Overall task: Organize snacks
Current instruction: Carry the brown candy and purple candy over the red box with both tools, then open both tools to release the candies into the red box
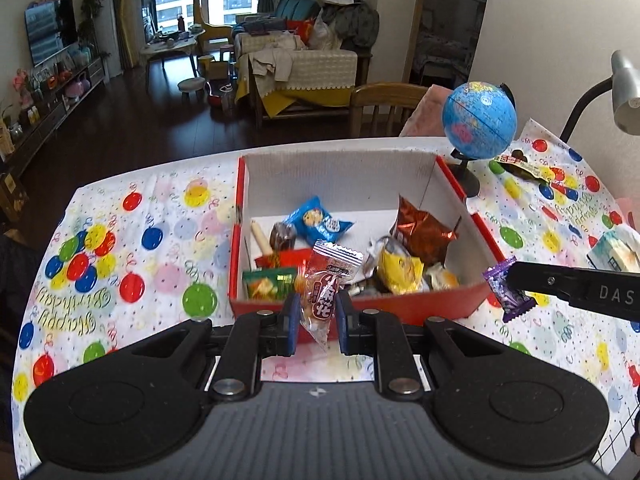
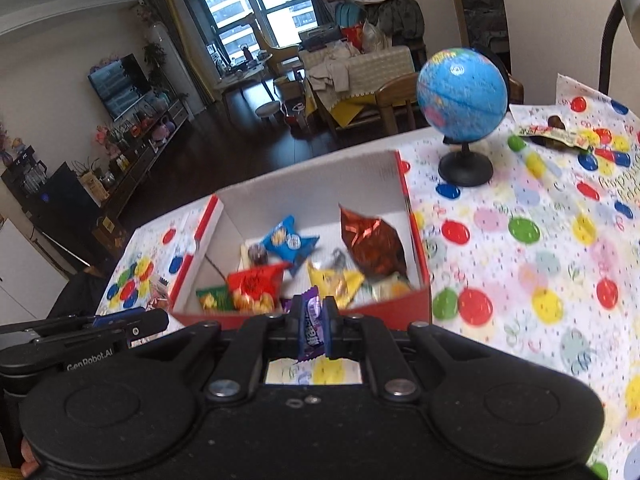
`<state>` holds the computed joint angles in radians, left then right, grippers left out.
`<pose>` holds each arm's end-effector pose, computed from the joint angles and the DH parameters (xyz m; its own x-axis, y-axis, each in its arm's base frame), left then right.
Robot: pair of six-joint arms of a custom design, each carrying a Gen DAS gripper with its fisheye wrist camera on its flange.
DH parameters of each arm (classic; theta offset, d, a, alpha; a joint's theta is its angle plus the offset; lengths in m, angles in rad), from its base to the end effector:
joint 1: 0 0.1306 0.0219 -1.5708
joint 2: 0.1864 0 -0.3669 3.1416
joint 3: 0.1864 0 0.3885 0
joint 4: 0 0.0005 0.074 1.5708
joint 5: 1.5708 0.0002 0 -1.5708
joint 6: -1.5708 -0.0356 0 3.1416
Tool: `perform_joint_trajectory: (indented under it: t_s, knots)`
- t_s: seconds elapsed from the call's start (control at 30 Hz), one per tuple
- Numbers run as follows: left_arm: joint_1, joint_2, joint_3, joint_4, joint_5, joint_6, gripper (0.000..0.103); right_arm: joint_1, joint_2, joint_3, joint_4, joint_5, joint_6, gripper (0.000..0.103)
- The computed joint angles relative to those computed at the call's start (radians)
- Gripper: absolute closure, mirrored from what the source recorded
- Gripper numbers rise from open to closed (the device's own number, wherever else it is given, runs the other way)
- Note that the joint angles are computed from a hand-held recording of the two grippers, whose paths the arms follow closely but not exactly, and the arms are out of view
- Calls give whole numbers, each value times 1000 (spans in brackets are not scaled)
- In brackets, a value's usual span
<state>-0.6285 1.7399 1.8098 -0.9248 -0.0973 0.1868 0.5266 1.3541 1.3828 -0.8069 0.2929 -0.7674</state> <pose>0.4942 -0.3556 0.4190 -0.6988 0.2794 -0.6585 0.4110 0.9103 -0.0499 0.4169 0.2299 0.4325 -0.6474 0.3925 -0.6533 0.2030 0.9150 0.3486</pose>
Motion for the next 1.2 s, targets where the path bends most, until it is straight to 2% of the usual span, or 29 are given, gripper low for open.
perform_joint_trajectory:
  t_s: [0.43, 0.57, 0.87, 1.1, 1.2]
  knots:
    - [38, 211, 275, -89, 2, -65, 85, -75, 155, 150, -16, -28, 57, 96]
    - [52, 292, 377, -138, -7, -77, 85, -90, 206, 186, -35, -52, 52, 96]
    - [88, 450, 569, -250, 41, -73, 85, -101, 286, 221, -65, -104, 12, 96]
    - [89, 502, 616, -290, 43, -93, 85, -105, 322, 225, -73, -143, 6, 96]
    - [85, 507, 619, -292, 47, -107, 85, -104, 326, 220, -76, -147, -2, 91]
